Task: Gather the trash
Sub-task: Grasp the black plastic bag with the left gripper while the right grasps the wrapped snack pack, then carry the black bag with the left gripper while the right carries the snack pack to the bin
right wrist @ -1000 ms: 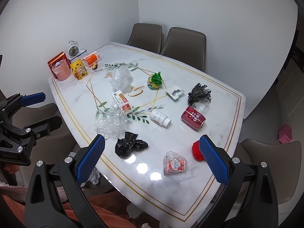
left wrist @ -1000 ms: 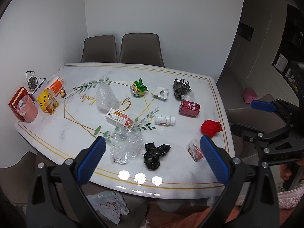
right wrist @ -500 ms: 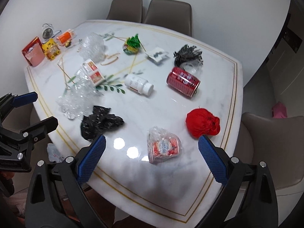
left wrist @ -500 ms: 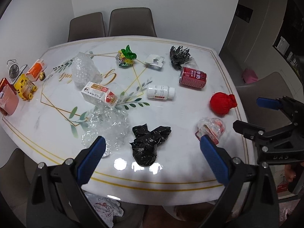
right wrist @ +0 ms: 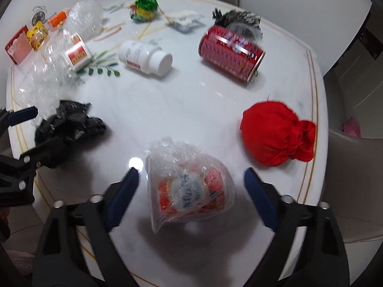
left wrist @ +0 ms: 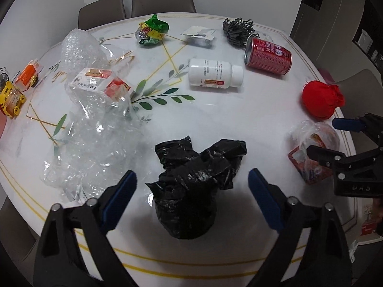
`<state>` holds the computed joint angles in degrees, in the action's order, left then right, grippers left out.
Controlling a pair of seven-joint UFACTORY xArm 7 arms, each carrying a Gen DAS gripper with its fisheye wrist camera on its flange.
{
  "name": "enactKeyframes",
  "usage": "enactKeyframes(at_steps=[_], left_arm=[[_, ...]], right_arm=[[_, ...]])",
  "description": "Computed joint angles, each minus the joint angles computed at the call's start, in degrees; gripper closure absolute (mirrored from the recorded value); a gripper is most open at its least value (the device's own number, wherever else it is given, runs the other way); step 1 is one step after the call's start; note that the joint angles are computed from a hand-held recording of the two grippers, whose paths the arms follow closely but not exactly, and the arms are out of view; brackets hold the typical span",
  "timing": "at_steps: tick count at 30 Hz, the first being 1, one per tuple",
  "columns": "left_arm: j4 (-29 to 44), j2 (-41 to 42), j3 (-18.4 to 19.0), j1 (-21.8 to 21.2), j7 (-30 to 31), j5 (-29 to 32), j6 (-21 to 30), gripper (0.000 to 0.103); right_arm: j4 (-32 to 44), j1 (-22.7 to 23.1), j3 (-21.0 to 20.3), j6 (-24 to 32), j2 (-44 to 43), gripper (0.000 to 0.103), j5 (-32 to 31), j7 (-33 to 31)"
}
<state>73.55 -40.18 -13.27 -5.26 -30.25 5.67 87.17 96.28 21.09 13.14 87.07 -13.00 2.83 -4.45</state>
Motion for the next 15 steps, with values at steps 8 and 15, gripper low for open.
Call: enactKeyframes(at_steps=[8,15], left_arm=[[-1.48,-0.18,1.17,-1.38,-0.23,-3.19,-2.17,0.075],[6.42,3.27,-1.37,-2.48,-0.33,-3.64,-0.89,0.077]], right_arm=[[-0.02,0.25,-0.64,1.19,-1.13,0.043,2.24,-1.94],[3.51,-1.66,-2.75,4.48,-3.85,0.043,4.59,-1.79]])
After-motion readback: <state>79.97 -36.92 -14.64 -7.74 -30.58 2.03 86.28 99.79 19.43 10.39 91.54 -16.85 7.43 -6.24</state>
